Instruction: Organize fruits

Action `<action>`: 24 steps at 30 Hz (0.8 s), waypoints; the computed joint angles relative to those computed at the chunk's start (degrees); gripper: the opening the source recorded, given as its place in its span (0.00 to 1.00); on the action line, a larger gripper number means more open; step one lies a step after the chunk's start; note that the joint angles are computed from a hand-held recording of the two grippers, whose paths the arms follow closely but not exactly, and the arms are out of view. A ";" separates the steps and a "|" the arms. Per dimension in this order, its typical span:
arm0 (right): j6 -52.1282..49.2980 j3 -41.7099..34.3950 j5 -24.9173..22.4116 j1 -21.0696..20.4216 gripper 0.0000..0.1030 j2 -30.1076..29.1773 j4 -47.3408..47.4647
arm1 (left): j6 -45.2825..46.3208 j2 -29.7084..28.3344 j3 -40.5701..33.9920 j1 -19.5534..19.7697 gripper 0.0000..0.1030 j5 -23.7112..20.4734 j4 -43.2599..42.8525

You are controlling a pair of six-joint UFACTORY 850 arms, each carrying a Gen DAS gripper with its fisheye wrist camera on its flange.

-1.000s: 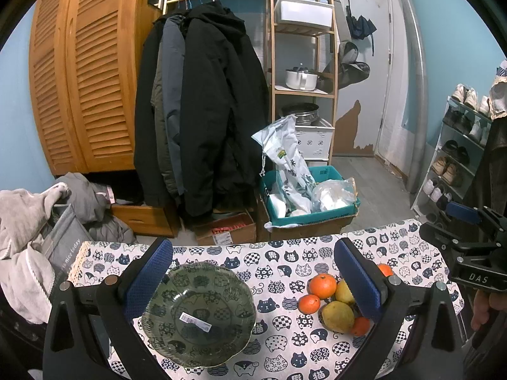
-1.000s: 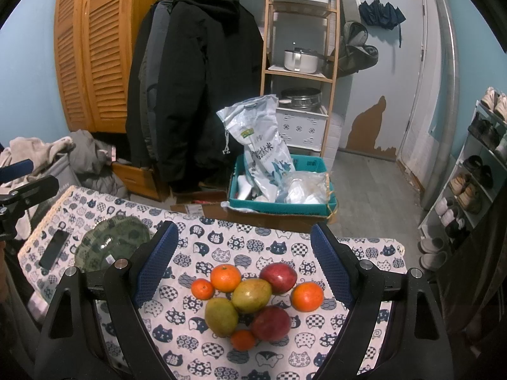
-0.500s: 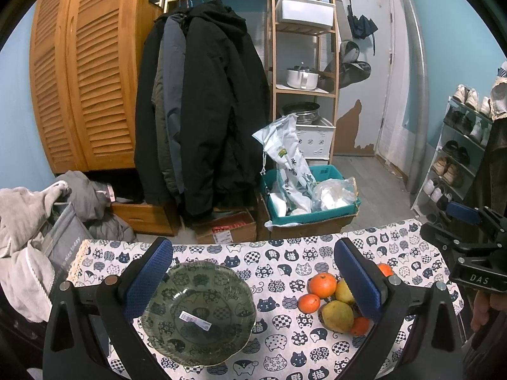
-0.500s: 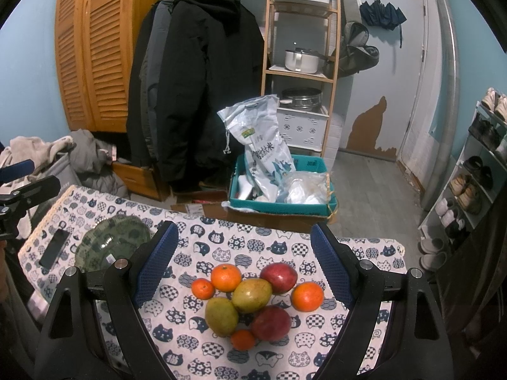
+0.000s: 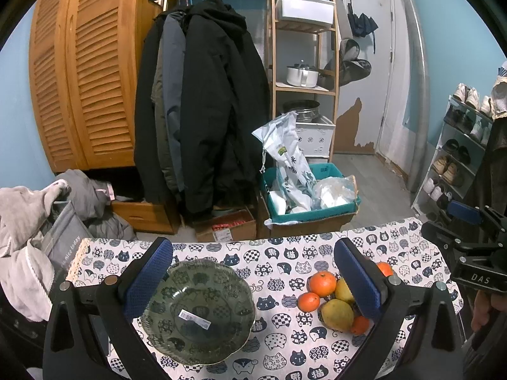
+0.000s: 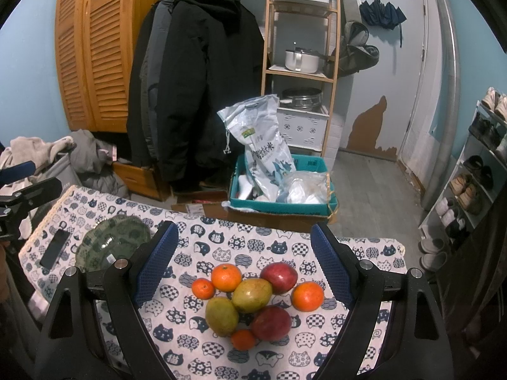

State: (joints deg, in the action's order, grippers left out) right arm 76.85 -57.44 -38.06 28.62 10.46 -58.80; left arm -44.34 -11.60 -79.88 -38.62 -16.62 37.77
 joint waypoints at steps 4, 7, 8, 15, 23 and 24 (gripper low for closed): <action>0.03 0.09 0.06 -0.06 0.82 0.05 -0.05 | -0.91 -0.05 0.09 -0.07 1.00 -0.24 0.60; 0.16 0.24 0.22 -0.12 0.82 0.07 -0.20 | -1.11 -0.09 0.09 -0.03 1.00 -0.35 0.54; 0.05 0.21 0.15 -0.12 0.82 0.10 -0.15 | -1.20 -0.11 0.06 -0.01 1.00 -0.35 0.57; -0.14 0.18 0.06 -0.12 0.82 0.19 -0.04 | -0.37 -0.30 -0.29 0.24 1.00 -0.31 -0.26; -0.24 0.24 0.02 -0.16 0.82 0.26 0.02 | 1.79 -0.44 -0.41 0.52 1.00 0.18 -2.20; -0.07 0.38 0.11 -0.22 0.82 0.28 -0.13 | 1.85 -0.45 -0.43 0.51 1.00 0.15 -2.28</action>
